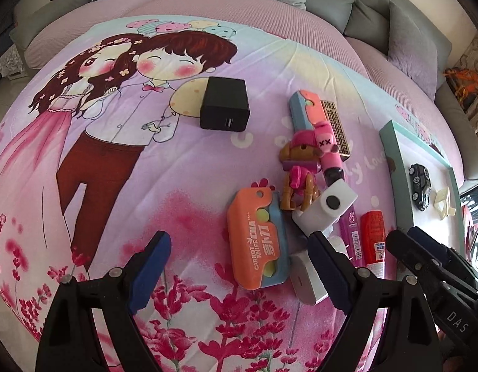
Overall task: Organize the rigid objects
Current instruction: 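Grasp the orange carrot knife with the left tool while the right tool grasps the red glue bottle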
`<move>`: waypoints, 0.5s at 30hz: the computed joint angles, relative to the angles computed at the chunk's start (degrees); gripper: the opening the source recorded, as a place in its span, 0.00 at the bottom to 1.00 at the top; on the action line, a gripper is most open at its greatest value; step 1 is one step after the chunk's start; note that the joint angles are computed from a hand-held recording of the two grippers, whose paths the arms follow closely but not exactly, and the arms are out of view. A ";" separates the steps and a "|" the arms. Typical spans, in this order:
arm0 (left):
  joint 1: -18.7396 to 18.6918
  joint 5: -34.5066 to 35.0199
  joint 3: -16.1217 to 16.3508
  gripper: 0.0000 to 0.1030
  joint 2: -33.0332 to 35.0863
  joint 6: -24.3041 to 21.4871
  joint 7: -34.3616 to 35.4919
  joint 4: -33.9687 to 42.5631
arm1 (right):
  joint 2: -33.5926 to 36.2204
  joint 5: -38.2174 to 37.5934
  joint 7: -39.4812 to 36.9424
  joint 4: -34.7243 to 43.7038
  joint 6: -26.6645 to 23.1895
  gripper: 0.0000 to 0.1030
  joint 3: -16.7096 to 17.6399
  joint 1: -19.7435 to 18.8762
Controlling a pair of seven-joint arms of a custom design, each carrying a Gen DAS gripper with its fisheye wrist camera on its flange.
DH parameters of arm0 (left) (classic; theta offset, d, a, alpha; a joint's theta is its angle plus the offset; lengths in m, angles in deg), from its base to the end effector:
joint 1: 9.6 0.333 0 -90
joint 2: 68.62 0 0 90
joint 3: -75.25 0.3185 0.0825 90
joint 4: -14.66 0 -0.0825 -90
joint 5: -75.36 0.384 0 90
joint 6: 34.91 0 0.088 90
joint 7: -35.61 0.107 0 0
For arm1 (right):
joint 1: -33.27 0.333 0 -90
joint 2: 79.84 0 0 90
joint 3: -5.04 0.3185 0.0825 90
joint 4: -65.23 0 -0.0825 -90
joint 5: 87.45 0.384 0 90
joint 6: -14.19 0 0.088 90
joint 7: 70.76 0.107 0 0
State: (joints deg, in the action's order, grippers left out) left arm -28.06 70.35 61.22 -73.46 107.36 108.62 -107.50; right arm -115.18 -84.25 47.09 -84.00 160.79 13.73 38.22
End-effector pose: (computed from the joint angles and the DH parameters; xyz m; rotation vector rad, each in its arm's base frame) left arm 0.4708 -0.3027 0.4930 -1.8600 2.3143 -0.6377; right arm 0.3884 0.0985 0.5151 -1.5685 2.1003 -0.3743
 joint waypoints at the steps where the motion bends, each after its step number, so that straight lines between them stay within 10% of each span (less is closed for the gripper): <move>1: -0.01 0.19 -0.07 0.87 0.20 -0.01 -0.08 -0.05 | 0.00 0.01 0.06 -0.05 -0.09 0.63 -0.05 -0.03; 15: 2.29 8.59 0.63 0.87 -0.59 -1.24 -8.31 -1.53 | 1.44 -0.52 -0.13 0.58 -0.86 0.63 -0.03 0.44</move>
State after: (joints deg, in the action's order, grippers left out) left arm -25.77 78.94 61.84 -74.05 106.11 100.30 -109.03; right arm -113.74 -84.78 46.97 -83.42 159.93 13.70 38.65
